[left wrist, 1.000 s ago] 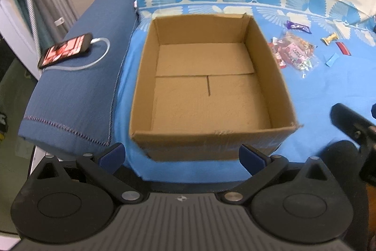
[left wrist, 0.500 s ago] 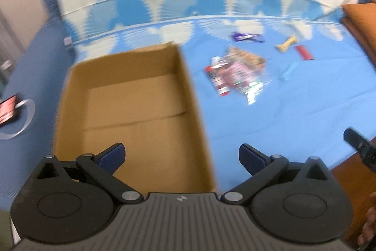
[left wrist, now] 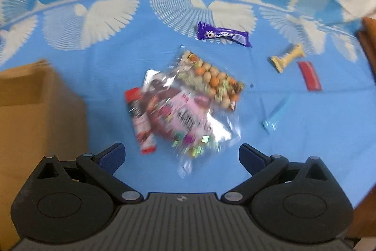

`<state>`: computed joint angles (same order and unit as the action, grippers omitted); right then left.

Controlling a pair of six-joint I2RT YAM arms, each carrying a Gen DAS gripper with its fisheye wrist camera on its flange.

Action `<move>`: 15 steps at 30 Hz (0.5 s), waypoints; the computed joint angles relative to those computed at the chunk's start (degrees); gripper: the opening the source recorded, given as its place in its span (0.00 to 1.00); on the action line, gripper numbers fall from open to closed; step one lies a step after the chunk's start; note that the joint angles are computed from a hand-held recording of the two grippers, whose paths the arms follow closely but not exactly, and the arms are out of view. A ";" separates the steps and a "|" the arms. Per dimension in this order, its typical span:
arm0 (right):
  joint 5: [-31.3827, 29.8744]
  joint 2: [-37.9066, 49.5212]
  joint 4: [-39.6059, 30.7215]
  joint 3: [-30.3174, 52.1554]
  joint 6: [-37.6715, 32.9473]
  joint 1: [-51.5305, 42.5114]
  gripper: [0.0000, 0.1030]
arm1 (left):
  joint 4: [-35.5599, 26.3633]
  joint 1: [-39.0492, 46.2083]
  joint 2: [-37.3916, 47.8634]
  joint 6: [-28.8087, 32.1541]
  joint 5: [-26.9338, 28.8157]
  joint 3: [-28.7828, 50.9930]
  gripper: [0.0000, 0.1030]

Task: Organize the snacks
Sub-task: 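Move both tools over the snack pile beside the box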

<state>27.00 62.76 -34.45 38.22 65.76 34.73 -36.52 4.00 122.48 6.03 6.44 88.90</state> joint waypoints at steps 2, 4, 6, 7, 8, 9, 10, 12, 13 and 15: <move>-2.34 0.90 3.46 -1.57 -2.62 -3.36 1.00 | -0.88 -1.56 6.39 -2.69 -0.72 6.79 1.00; -4.37 2.06 6.43 -2.61 -5.00 -6.23 1.00 | -1.48 -3.16 12.05 -4.25 -1.87 12.89 1.00; -6.11 4.11 9.32 -3.19 -6.90 -8.86 1.00 | -3.17 -4.32 16.55 -4.59 -2.03 18.02 1.00; -7.04 5.22 10.81 -3.41 -7.84 -10.16 1.00 | -4.95 -5.05 19.31 -4.33 -2.41 21.51 1.00; -7.86 6.39 12.23 -3.49 -8.58 -11.19 1.00 | -6.28 -5.71 21.57 -3.92 -2.89 24.27 1.00; -8.55 7.51 13.57 -3.55 -9.32 -12.07 1.00 | -7.43 -6.49 23.87 -3.50 -4.00 27.15 1.00; -9.09 8.59 14.82 -3.55 -10.03 -12.80 1.00 | -7.54 -7.26 25.04 -3.44 -6.15 28.37 1.00; -10.04 10.35 16.79 -3.48 -11.26 -13.75 1.00 | -7.07 -8.71 26.23 -2.44 -10.41 29.09 1.00; -10.39 11.07 17.57 -3.43 -11.67 -14.01 1.00 | -6.31 -8.71 25.97 -1.63 -10.29 28.30 1.00; -10.68 12.03 18.43 -3.36 -11.72 -14.07 1.00 | -2.93 -7.65 23.12 -1.65 -8.25 23.37 0.93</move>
